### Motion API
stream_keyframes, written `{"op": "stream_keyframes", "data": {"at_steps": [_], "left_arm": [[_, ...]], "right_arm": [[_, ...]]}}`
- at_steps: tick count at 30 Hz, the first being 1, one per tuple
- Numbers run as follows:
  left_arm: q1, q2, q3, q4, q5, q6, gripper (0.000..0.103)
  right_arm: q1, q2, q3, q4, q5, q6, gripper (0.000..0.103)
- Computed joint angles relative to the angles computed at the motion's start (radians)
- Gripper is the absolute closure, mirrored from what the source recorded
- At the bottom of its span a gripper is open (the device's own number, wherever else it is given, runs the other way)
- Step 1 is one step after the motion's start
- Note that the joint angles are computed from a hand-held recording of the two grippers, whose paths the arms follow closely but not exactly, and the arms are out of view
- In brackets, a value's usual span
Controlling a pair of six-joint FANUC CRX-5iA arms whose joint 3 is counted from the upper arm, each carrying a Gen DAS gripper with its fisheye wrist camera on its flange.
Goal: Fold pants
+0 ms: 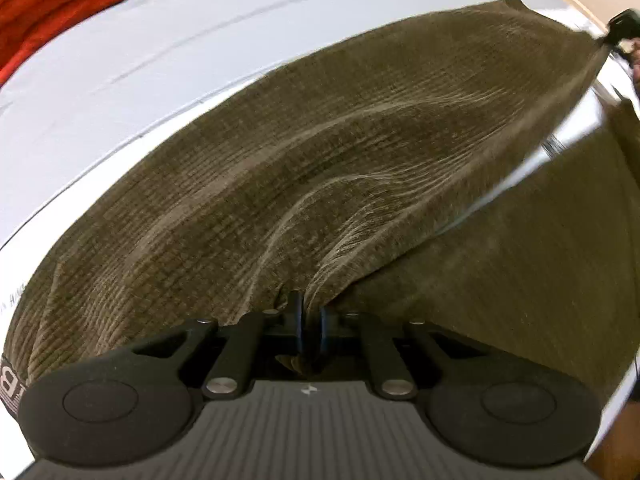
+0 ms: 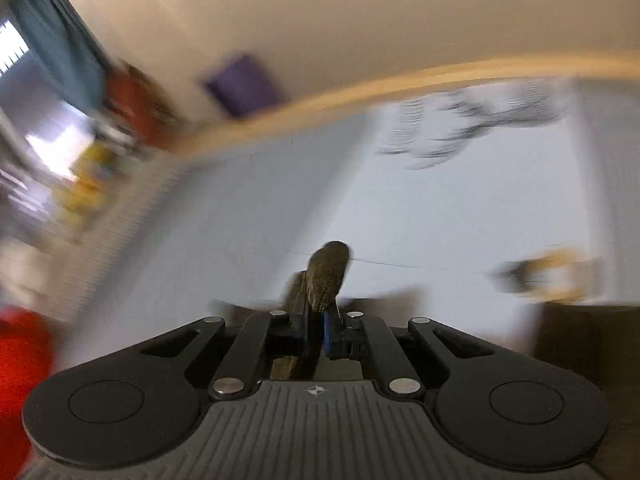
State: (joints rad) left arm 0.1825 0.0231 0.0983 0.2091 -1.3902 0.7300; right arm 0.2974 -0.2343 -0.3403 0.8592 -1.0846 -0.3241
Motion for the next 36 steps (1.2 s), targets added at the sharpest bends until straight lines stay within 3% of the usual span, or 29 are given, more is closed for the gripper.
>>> {"op": "stream_keyframes", "data": {"at_steps": [3, 4, 6, 7, 9, 10, 11, 12, 15, 20, 23, 26, 28, 31, 34, 36], "left_arm": [[0.005, -0.007, 0.003, 0.001, -0.023, -0.052, 0.081], [0.020, -0.005, 0.007, 0.032, -0.033, -0.060, 0.066], [0.081, -0.002, -0.003, 0.178, -0.064, -0.064, 0.049], [0.114, 0.004, -0.006, 0.250, -0.081, -0.062, 0.049], [0.163, 0.010, -0.021, 0.348, -0.096, -0.055, 0.050], [0.174, 0.011, -0.026, 0.359, -0.094, -0.044, 0.063], [0.175, 0.017, -0.026, 0.333, -0.087, -0.021, 0.075], [0.160, 0.021, -0.021, 0.272, -0.081, 0.013, 0.096], [0.117, 0.021, -0.018, 0.045, -0.068, 0.033, 0.099], [0.193, -0.016, -0.013, 0.124, -0.052, 0.060, 0.096], [0.278, -0.054, -0.009, 0.200, -0.074, 0.067, 0.092], [0.346, -0.078, 0.036, 0.202, -0.125, 0.079, 0.091], [0.406, -0.093, 0.050, 0.224, -0.181, 0.088, 0.090], [0.501, -0.135, 0.040, 0.235, -0.262, 0.008, 0.086], [0.594, -0.201, -0.026, 0.227, -0.263, -0.128, 0.074], [0.657, -0.219, -0.086, 0.227, -0.255, -0.149, 0.072]], "right_arm": [[-0.019, 0.080, 0.137, -0.261, -0.214, 0.157, 0.093], [-0.025, 0.075, 0.137, -0.283, -0.231, 0.135, 0.090], [-0.009, 0.063, 0.123, -0.230, -0.255, 0.095, 0.081], [0.006, 0.068, 0.125, -0.182, -0.280, 0.097, 0.081], [0.034, 0.043, 0.097, -0.091, -0.262, 0.105, 0.078], [0.044, 0.025, 0.085, -0.061, -0.236, 0.107, 0.077], [0.054, 0.007, 0.075, -0.041, -0.211, 0.107, 0.074], [0.064, -0.012, 0.064, -0.027, -0.178, 0.106, 0.072], [0.098, -0.066, 0.039, -0.002, -0.075, 0.127, 0.072], [0.230, -0.144, 0.061, 0.056, -0.013, 0.165, 0.072], [0.387, -0.201, 0.082, 0.093, -0.018, 0.259, 0.068], [0.579, -0.254, 0.082, 0.095, -0.060, 0.399, 0.068], [0.718, -0.269, 0.094, 0.054, -0.130, 0.497, 0.068], [0.892, -0.291, 0.066, 0.007, -0.180, 0.519, 0.068], [0.982, -0.274, 0.061, -0.106, -0.206, 0.593, 0.068], [0.990, -0.223, 0.128, -0.256, -0.245, 0.776, 0.068]]}}
